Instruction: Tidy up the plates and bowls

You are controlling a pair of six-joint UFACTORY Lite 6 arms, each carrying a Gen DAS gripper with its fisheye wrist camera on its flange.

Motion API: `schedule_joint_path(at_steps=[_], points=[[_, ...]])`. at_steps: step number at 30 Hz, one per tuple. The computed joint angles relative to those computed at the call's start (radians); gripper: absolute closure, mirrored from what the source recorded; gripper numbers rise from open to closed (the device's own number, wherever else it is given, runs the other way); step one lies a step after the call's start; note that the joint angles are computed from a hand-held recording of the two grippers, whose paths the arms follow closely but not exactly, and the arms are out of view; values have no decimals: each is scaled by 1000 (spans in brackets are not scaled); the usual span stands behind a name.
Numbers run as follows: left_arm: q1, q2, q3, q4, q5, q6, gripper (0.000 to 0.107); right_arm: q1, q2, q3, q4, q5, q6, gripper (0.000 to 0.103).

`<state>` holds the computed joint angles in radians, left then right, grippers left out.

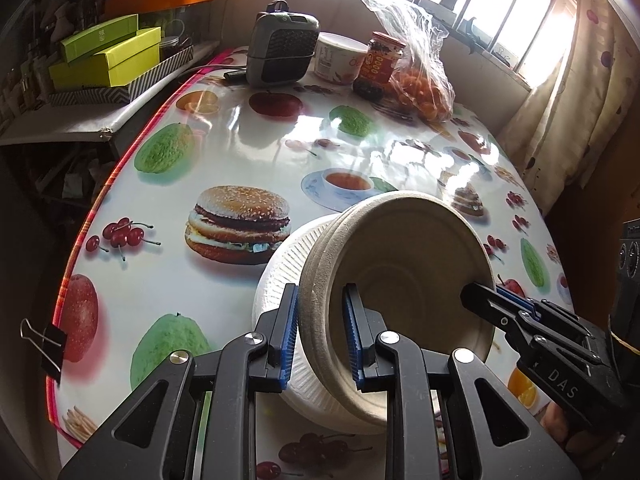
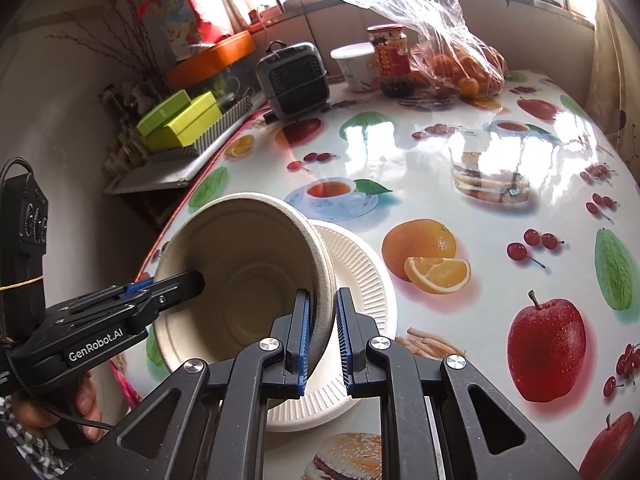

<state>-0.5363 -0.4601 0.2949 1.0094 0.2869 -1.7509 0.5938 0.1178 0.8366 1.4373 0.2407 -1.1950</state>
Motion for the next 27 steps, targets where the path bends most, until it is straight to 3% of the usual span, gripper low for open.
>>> schedule_joint_path(at_steps=[27], points=[[53, 57, 7, 84, -61, -57, 84, -2, 38, 20, 12, 6, 1, 87]])
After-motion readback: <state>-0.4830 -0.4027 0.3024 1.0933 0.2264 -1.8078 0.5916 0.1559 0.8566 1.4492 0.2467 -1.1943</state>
